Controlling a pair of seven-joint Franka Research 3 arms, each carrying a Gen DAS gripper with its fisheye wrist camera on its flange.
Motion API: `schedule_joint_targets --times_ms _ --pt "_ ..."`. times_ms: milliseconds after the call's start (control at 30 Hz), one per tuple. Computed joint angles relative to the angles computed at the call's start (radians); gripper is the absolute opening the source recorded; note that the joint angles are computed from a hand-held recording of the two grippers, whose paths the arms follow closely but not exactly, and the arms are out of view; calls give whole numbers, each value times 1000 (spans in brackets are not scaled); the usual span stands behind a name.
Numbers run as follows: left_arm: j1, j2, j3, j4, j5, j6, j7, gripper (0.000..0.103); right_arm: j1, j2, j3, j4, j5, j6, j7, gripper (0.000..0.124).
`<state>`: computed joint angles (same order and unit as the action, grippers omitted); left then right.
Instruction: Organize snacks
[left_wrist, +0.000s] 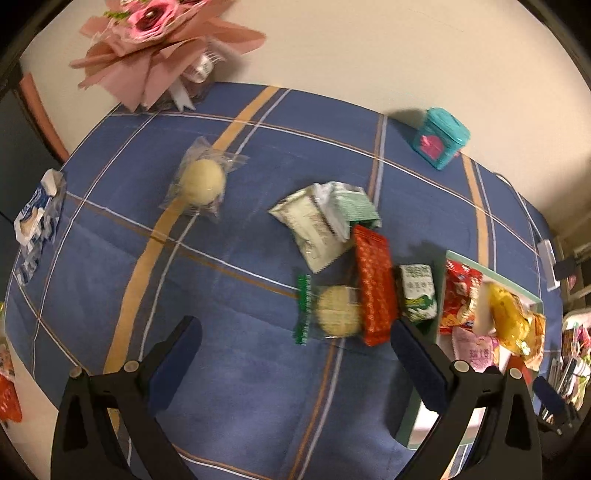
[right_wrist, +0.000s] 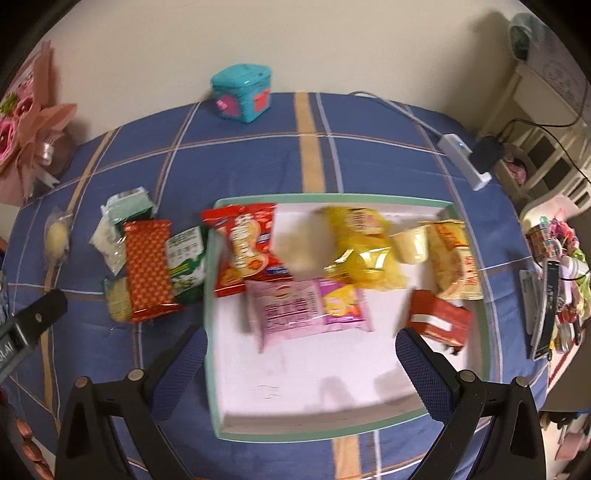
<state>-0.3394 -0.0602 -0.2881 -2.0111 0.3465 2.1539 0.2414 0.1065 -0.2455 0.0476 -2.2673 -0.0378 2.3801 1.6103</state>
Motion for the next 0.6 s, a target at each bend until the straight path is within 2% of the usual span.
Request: schedule_joint_targets --times_ms 267,600 --pt "29 -47 17 -66 -18 5 1 102 42 30 20 6 29 7 3 103" --pt "48 26 32 -62 -82 55 58 102 71 107 24 50 -3 7 41 103"
